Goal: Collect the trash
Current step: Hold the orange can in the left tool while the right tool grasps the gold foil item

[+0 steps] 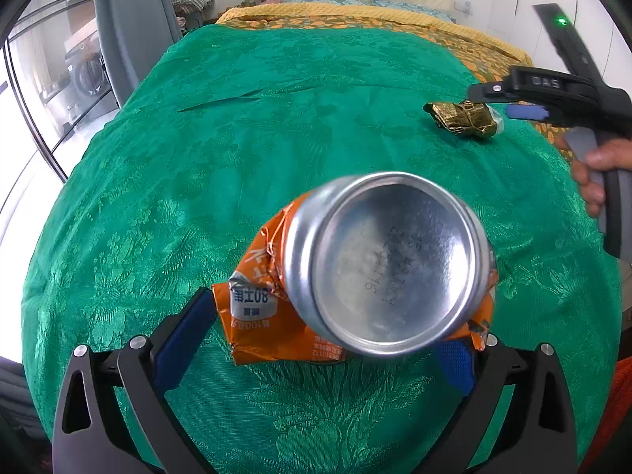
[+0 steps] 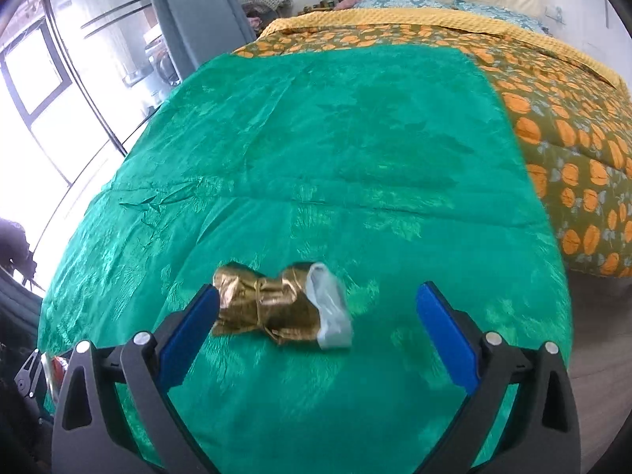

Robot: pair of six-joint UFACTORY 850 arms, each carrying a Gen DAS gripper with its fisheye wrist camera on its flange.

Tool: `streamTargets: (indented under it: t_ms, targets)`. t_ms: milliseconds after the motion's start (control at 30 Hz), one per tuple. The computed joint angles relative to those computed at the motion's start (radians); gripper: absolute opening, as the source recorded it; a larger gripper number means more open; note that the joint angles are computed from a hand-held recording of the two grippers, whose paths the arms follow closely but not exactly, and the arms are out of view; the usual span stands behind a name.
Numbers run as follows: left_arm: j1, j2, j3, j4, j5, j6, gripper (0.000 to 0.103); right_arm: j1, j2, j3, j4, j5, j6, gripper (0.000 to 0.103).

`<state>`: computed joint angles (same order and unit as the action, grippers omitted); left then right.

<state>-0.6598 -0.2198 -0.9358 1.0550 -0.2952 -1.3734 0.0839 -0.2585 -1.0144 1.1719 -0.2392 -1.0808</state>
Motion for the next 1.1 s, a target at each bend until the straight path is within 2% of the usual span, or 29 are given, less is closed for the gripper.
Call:
streamTargets:
  t_ms: [67, 167, 300, 367, 433, 500, 633, 733, 800, 967, 1033, 1100]
  targets:
    - [0.0, 0.0, -0.001, 0.0, 0.0, 0.001, 0.097, -0.013, -0.022, -0.02, 0.01, -0.082, -0.014, 0.087]
    - [0.0, 0.0, 0.0, 0.0, 0.0, 0.0, 0.097, -0.018, -0.023, -0.013, 0.051, -0.167, -0.09, 0.086]
    - [0.0, 0.0, 0.0, 0.0, 0.0, 0.0, 0.097, 0.0, 0.02, 0.035, 0.019, -0.269, -0.16, 0.086]
    - [0.0, 0.0, 0.0, 0.0, 0.0, 0.0, 0.097, 0.009, 0.049, 0.065, -0.025, -0.364, -0.192, 0.086]
    - [0.0, 0.0, 0.0, 0.0, 0.0, 0.0, 0.097, 0.027, 0.082, 0.092, -0.069, -0.392, -0.22, 0.086]
    - [0.0, 0.0, 0.0, 0.0, 0.0, 0.0, 0.097, 0.045, 0.118, 0.117, -0.115, -0.35, -0.222, 0.086]
    - [0.0, 0.0, 0.0, 0.0, 0.001, 0.0, 0.097, 0.069, 0.152, 0.124, -0.184, -0.133, -0.13, 0.086]
    - [0.0, 0.001, 0.001, 0.0, 0.001, -0.001, 0.097, 0.082, 0.127, 0.086, -0.252, -0.032, -0.041, 0.086]
    - [0.0, 0.001, 0.001, 0.0, 0.002, -0.001, 0.097, 0.103, 0.092, 0.047, -0.372, -0.014, 0.057, 0.086]
    - [0.001, 0.001, 0.002, 0.001, 0.003, -0.002, 0.097, 0.162, -0.013, -0.045, -0.779, 0.003, 0.426, 0.085]
    - [0.001, 0.001, 0.001, 0.0, 0.002, -0.001, 0.097, 0.174, -0.034, -0.058, -0.864, -0.001, 0.52, 0.069]
    - [0.001, 0.002, 0.002, 0.001, 0.003, -0.003, 0.097, 0.175, -0.056, -0.071, -0.939, -0.017, 0.614, 0.047]
